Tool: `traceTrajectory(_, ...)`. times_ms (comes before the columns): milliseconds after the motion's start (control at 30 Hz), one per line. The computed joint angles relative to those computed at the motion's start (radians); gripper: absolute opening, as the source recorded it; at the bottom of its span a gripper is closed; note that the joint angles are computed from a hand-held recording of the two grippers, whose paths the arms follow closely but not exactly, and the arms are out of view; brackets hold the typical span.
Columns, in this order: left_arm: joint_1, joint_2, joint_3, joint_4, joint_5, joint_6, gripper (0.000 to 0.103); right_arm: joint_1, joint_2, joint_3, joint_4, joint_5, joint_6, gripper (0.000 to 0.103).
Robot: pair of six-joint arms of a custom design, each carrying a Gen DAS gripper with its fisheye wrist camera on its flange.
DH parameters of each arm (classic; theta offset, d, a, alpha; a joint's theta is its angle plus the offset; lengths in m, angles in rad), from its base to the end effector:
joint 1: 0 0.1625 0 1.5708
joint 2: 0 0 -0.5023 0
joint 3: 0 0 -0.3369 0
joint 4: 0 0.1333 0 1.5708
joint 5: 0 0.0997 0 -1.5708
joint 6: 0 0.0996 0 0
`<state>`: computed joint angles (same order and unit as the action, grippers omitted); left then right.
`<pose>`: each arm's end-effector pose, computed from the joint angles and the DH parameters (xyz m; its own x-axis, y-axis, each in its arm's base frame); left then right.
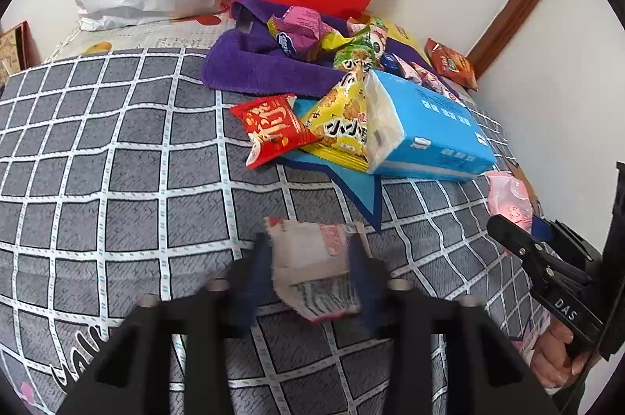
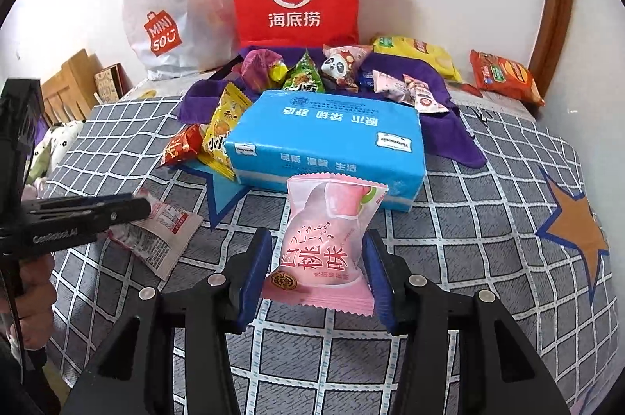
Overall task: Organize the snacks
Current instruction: 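Carry both held packets over the purple cloth with both grippers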
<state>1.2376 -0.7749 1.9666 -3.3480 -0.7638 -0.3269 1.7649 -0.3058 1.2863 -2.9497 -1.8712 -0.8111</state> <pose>-0.0038 -0.6386 0.1986 -0.8302 -0.3958 -0.3926 0.0063 0.6974 -0.7166 0.2553 -0.7604 -0.0152 -0.5319 -0.7050 0.4691 -0.8181 0.5709 -0.0694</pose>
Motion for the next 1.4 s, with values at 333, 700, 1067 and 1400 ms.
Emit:
traceTrajectory(333,-0.02,0.081,-0.088,0.095,0.1,0.021,0.069,-0.022,-0.015,0.024,0.018,0.018,0.023,0.048)
traceTrajectory(700,-0.064,0.143,-0.127,0.088,0.244,0.09,0.042,-0.03,-0.037,0.051,-0.011,0.047,0.002,0.048)
traceTrajectory(1067,-0.09,0.099,-0.097,0.073,0.187,0.057,0.04,-0.027,-0.051,0.051,-0.014,0.068,0.004,0.048)
traceTrajectory(1400,-0.103,0.038,-0.162,0.153,0.093,0.05,0.04,0.005,-0.043,-0.032,0.001,0.07,0.009,0.048)
